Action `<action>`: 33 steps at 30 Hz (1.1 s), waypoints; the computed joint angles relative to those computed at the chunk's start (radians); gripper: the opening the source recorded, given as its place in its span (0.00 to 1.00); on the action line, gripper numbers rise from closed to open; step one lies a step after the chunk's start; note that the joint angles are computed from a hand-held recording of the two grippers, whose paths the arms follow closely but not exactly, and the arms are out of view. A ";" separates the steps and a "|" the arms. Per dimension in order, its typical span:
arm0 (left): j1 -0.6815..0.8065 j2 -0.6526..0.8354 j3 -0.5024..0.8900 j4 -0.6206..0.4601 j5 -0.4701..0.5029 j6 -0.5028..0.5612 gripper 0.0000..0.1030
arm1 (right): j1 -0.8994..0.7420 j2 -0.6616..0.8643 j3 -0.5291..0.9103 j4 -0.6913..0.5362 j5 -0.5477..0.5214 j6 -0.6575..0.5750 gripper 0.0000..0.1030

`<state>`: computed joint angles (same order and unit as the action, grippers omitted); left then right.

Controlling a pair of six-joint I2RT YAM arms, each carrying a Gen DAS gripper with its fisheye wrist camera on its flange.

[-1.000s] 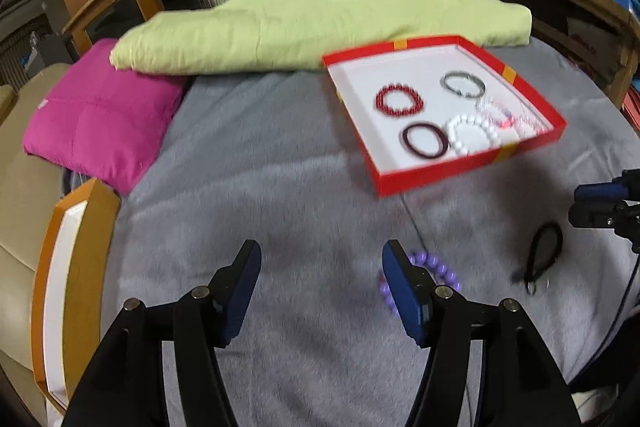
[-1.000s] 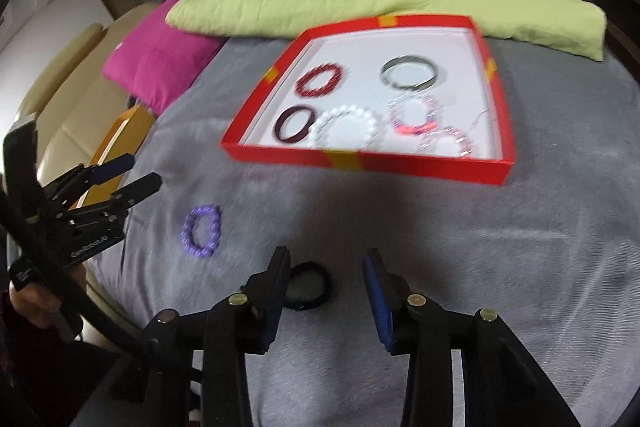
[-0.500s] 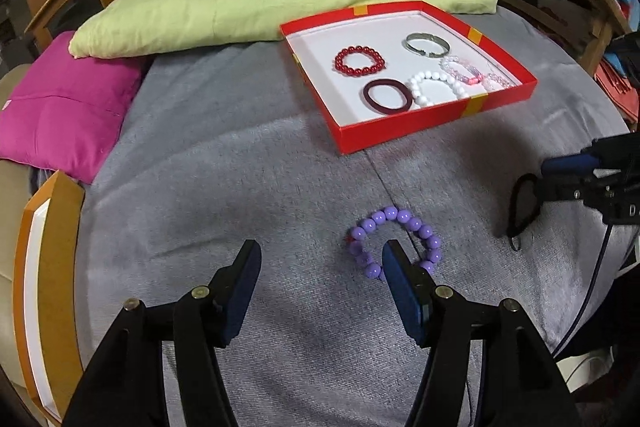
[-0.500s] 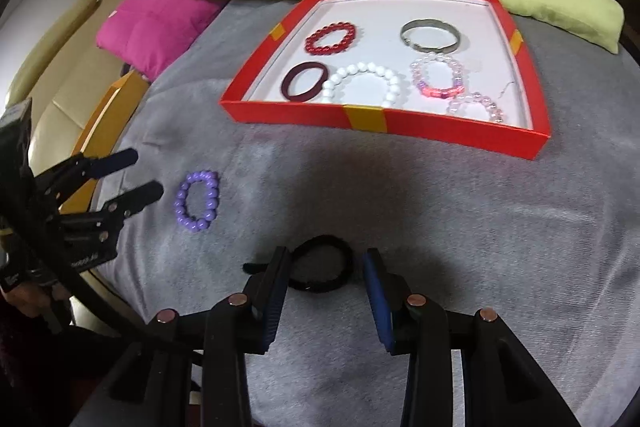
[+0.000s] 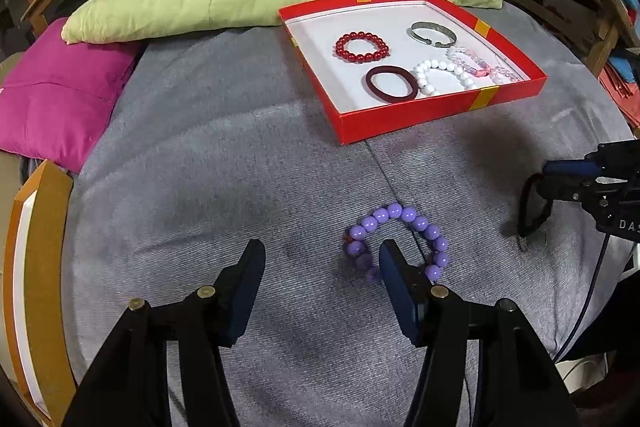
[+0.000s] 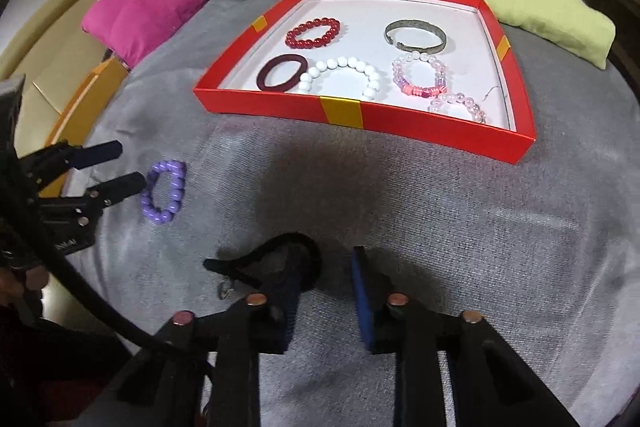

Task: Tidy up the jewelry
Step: 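Grasp purple bead bracelet with left tool while right tool grasps black hair tie, then lift purple bead bracelet with left tool while right tool lifts black hair tie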

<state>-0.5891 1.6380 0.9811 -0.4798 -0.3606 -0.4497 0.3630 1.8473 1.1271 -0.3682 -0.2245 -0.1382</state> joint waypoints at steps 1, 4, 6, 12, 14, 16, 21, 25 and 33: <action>-0.002 0.007 0.003 0.004 0.001 0.003 0.58 | 0.002 -0.003 -0.007 0.012 0.006 0.001 0.15; -0.003 0.029 0.014 0.012 0.021 0.010 0.44 | 0.003 -0.009 -0.020 0.044 0.023 0.011 0.07; -0.003 0.044 0.023 0.013 0.030 0.010 0.39 | -0.001 -0.007 -0.015 0.045 0.024 0.015 0.07; 0.007 0.057 0.028 0.037 0.051 0.008 0.17 | -0.046 -0.002 0.012 0.035 0.021 0.054 0.07; 0.012 0.063 0.030 0.044 0.055 0.006 0.12 | -0.063 0.010 0.029 0.024 0.019 0.066 0.07; 0.015 0.067 0.035 0.049 0.053 0.003 0.12 | -0.083 0.020 0.044 0.013 0.008 0.078 0.07; 0.011 0.054 0.041 0.067 0.035 0.007 0.09 | -0.110 0.013 0.048 0.008 -0.010 0.090 0.07; 0.012 0.041 0.035 0.079 0.021 0.002 0.09 | -0.113 0.006 0.047 0.013 -0.015 0.098 0.07; 0.002 0.000 0.016 0.098 -0.011 -0.013 0.09 | -0.123 -0.006 0.038 0.036 -0.011 0.113 0.07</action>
<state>-0.5874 1.6384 0.9974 -0.3822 -0.3718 -0.4626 0.2402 1.8410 1.1647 -0.3324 -0.2351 -0.0247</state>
